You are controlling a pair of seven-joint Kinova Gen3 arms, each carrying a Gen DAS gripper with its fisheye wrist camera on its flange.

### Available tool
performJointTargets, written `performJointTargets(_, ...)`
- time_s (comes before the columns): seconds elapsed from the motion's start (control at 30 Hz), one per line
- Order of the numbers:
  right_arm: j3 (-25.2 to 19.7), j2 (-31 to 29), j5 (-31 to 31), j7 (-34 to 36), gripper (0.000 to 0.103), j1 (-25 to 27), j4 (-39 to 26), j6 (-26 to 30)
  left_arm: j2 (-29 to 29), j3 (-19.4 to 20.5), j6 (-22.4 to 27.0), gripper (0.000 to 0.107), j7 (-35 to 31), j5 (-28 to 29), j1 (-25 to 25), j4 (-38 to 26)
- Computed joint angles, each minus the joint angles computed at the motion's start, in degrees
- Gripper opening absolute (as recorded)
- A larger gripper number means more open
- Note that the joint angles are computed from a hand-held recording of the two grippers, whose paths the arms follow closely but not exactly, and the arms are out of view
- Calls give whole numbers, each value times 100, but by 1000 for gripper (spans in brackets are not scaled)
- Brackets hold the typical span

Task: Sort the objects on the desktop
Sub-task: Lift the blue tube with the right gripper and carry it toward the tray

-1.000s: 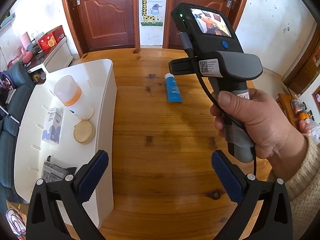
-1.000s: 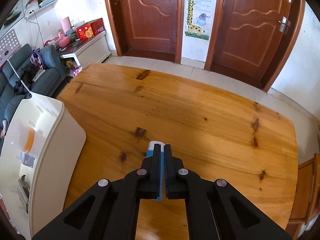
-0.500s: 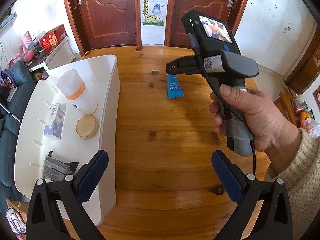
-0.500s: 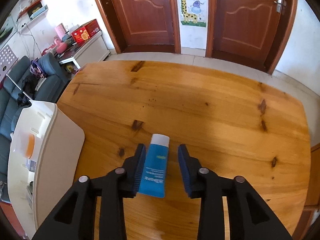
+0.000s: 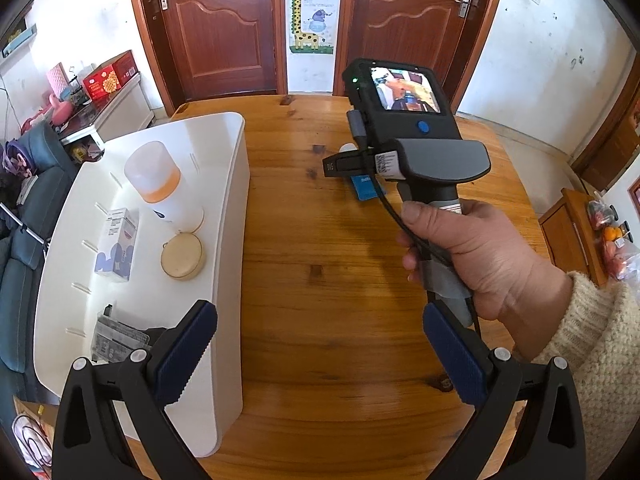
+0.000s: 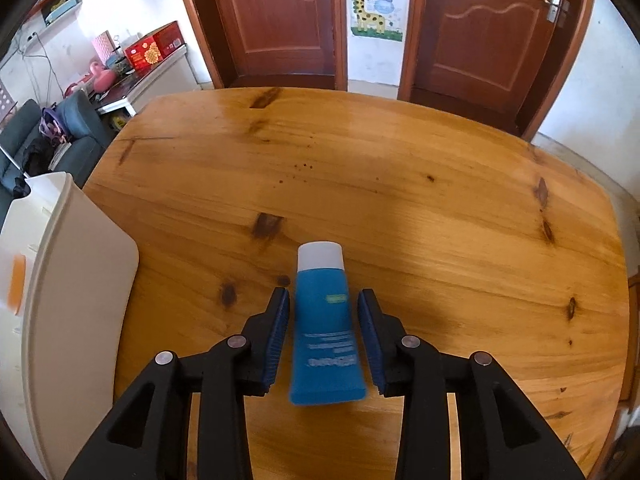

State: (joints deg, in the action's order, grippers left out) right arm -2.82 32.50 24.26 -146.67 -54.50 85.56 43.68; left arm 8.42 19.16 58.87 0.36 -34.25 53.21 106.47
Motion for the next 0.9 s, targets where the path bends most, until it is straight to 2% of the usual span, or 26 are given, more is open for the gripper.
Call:
performJointTargets(0.17, 91, 85, 209, -127, 35, -193, -106, 214, -12, -7, -27, 103, -30, 41, -32, 25)
performJointTargets(0.27, 128, 110, 350, -234, 28, -281, -122, 301, -15, -3, -21, 103, -47, 51, -36, 17)
performJointTargets(0.33, 110, 121, 388, -257, 28, -279, -135, 324, -18, 0, -16, 103, -59, 56, -37, 14)
performJointTargets(0.63, 41, 40, 401, -271, 28, -201, 10, 200, -49, 3, -14, 103, -63, 50, -51, 43)
performJointTargets(0.9, 10, -194, 592, -400, 28, -348, 213, 194, -146, 68, 45, 103, -106, 70, -74, 58)
